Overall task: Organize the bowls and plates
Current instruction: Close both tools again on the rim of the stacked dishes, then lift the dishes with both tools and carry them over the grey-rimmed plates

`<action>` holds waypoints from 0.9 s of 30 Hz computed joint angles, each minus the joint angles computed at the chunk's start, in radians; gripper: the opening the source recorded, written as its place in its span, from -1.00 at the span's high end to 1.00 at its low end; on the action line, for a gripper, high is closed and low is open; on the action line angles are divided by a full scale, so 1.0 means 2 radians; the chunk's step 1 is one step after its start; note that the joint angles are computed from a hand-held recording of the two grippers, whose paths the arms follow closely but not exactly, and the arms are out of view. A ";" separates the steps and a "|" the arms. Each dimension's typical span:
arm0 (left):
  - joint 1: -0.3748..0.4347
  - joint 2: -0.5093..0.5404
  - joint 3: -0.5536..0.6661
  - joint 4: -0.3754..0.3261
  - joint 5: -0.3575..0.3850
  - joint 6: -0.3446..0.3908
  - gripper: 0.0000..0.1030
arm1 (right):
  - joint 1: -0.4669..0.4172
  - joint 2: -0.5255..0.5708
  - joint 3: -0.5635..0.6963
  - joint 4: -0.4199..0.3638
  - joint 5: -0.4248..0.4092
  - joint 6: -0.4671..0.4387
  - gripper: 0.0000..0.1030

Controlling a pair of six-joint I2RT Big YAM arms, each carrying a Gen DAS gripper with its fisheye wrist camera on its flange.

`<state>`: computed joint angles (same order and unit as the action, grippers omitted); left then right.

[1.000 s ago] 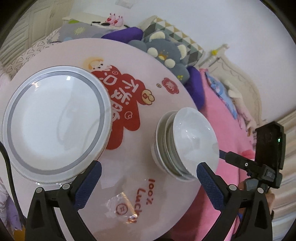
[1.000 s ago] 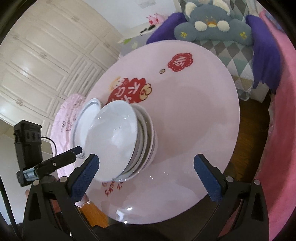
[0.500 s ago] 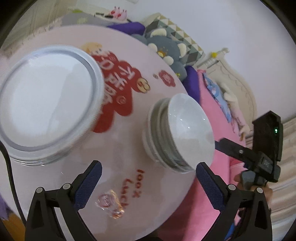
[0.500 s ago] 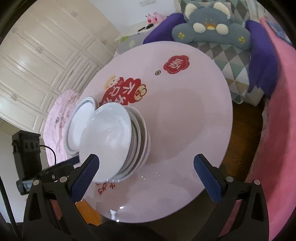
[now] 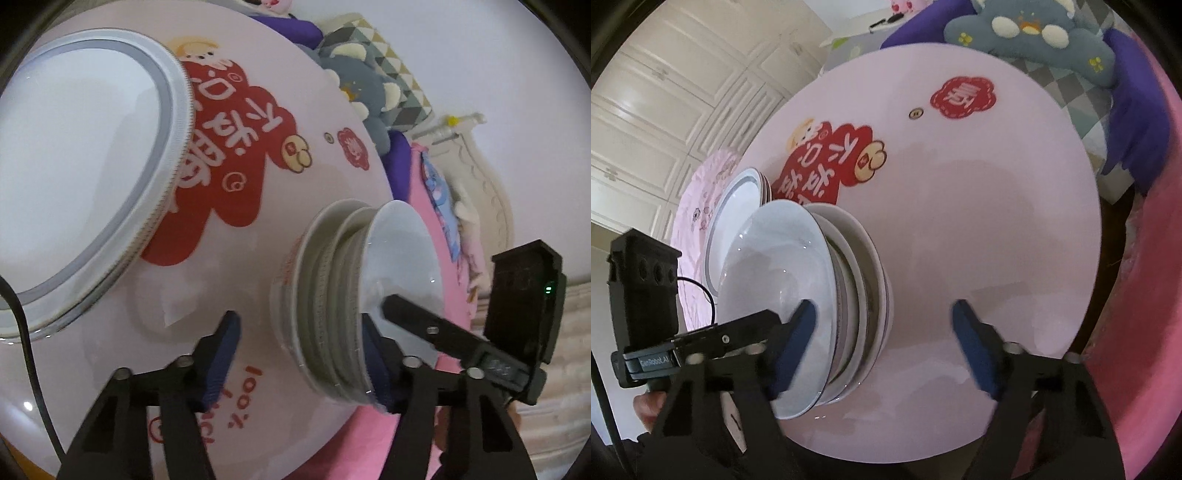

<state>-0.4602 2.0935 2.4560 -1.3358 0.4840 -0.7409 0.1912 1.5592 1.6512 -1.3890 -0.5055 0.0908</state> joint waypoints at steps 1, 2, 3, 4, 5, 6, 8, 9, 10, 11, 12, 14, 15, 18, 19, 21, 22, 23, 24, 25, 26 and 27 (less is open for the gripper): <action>0.000 0.002 0.003 0.002 0.002 -0.002 0.10 | 0.000 0.001 -0.001 0.000 -0.006 0.000 -0.18; -0.001 0.003 0.001 0.006 0.004 -0.005 0.17 | 0.000 0.002 -0.001 -0.001 -0.008 0.000 0.00; -0.002 0.006 0.005 0.006 0.001 -0.008 0.18 | 0.000 0.002 -0.002 0.000 -0.016 -0.002 0.12; -0.002 0.011 0.012 0.004 -0.001 -0.012 0.19 | 0.000 0.002 -0.002 0.000 -0.027 -0.004 0.18; -0.003 0.012 0.012 0.007 -0.003 -0.017 0.20 | 0.001 0.002 -0.001 0.000 -0.025 -0.004 0.25; -0.003 0.010 0.006 0.013 -0.004 -0.021 0.21 | 0.003 0.001 0.000 0.001 -0.021 -0.006 0.25; -0.003 0.008 -0.002 0.023 -0.002 -0.029 0.23 | 0.005 -0.001 -0.002 0.004 -0.017 -0.009 0.25; -0.004 0.008 -0.005 0.026 -0.004 -0.031 0.23 | 0.004 -0.003 -0.003 0.006 -0.018 -0.008 0.25; -0.004 0.007 -0.005 0.027 -0.006 -0.032 0.23 | 0.004 -0.005 -0.006 0.009 -0.018 -0.006 0.25; -0.006 0.007 -0.005 0.028 -0.009 -0.033 0.24 | 0.004 -0.006 -0.008 0.012 -0.017 -0.002 0.25; -0.006 0.004 -0.010 0.029 -0.012 -0.034 0.25 | 0.004 -0.007 -0.009 0.013 -0.015 0.000 0.25; -0.007 0.003 -0.012 0.030 -0.013 -0.036 0.27 | 0.006 -0.009 -0.010 0.017 -0.011 0.004 0.25; -0.006 -0.001 -0.018 0.032 -0.013 -0.036 0.27 | 0.007 -0.011 -0.011 0.017 -0.009 0.006 0.26; -0.005 -0.007 -0.026 0.032 -0.013 -0.035 0.27 | 0.010 -0.010 -0.008 0.017 -0.006 0.008 0.27; -0.004 -0.008 -0.026 0.031 -0.014 -0.034 0.27 | 0.011 -0.010 -0.007 0.017 -0.004 0.010 0.27; -0.003 -0.007 -0.022 0.029 -0.016 -0.033 0.27 | 0.014 -0.009 -0.005 0.018 -0.003 0.013 0.27; -0.002 -0.011 -0.027 0.031 -0.016 -0.032 0.27 | 0.015 -0.009 -0.004 0.019 -0.005 0.015 0.27; -0.001 -0.013 -0.028 0.032 -0.016 -0.032 0.27 | 0.015 -0.009 -0.003 0.020 -0.005 0.017 0.27; 0.000 -0.015 -0.030 0.033 -0.015 -0.033 0.27 | 0.016 -0.009 -0.002 0.021 -0.006 0.020 0.27; 0.001 -0.018 -0.034 0.035 -0.014 -0.033 0.27 | 0.018 -0.009 0.000 0.023 -0.006 0.022 0.27; 0.003 -0.020 -0.036 0.035 -0.014 -0.033 0.27 | 0.020 -0.009 0.002 0.024 -0.005 0.024 0.27; 0.004 -0.022 -0.037 0.034 -0.013 -0.032 0.27 | 0.022 -0.009 0.004 0.024 -0.004 0.026 0.27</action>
